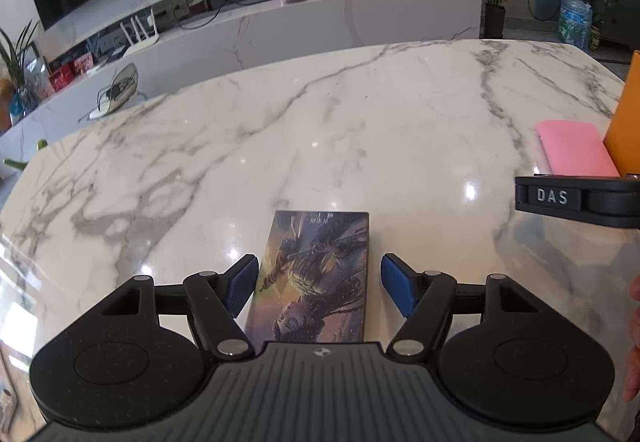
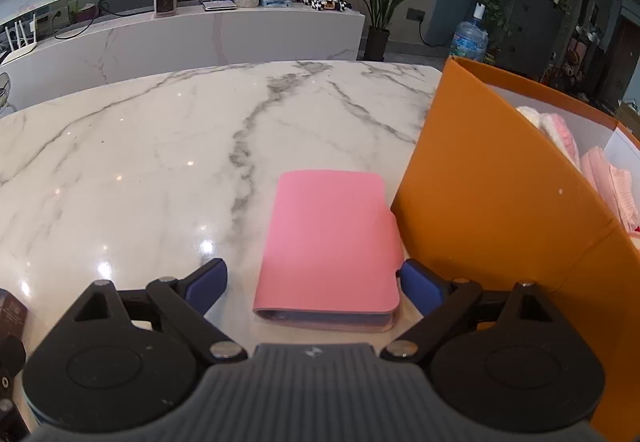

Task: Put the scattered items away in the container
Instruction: 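Move the left tool to the dark book while the right tool approaches the pink wallet, then grasp the book with the left tool while the right tool grasps the pink wallet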

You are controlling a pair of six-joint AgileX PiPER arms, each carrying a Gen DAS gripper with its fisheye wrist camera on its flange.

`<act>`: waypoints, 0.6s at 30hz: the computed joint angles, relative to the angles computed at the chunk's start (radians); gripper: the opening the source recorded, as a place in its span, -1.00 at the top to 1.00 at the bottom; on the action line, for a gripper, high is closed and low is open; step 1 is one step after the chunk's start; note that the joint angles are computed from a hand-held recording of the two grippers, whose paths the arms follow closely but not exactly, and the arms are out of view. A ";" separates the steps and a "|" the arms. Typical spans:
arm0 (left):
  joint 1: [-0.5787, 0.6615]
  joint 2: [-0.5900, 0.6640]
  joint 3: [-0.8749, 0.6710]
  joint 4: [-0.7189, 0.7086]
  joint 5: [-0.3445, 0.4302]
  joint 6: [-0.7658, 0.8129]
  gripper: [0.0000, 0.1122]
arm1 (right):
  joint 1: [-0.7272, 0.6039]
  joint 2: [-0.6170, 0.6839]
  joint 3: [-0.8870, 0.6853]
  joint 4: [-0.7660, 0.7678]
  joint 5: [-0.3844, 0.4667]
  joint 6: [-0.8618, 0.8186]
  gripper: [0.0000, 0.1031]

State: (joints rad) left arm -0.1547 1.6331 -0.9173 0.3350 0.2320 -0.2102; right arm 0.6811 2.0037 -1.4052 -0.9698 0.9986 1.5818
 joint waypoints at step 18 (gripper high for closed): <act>0.050 -0.008 -0.025 -0.241 0.075 0.132 -0.28 | -0.009 -0.114 0.152 -0.016 -0.213 -0.058 -0.41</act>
State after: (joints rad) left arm -0.1048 1.6247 -0.9426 0.0943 0.3074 -0.0785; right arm 0.6720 1.8900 -1.2533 -0.9862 0.7859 1.5237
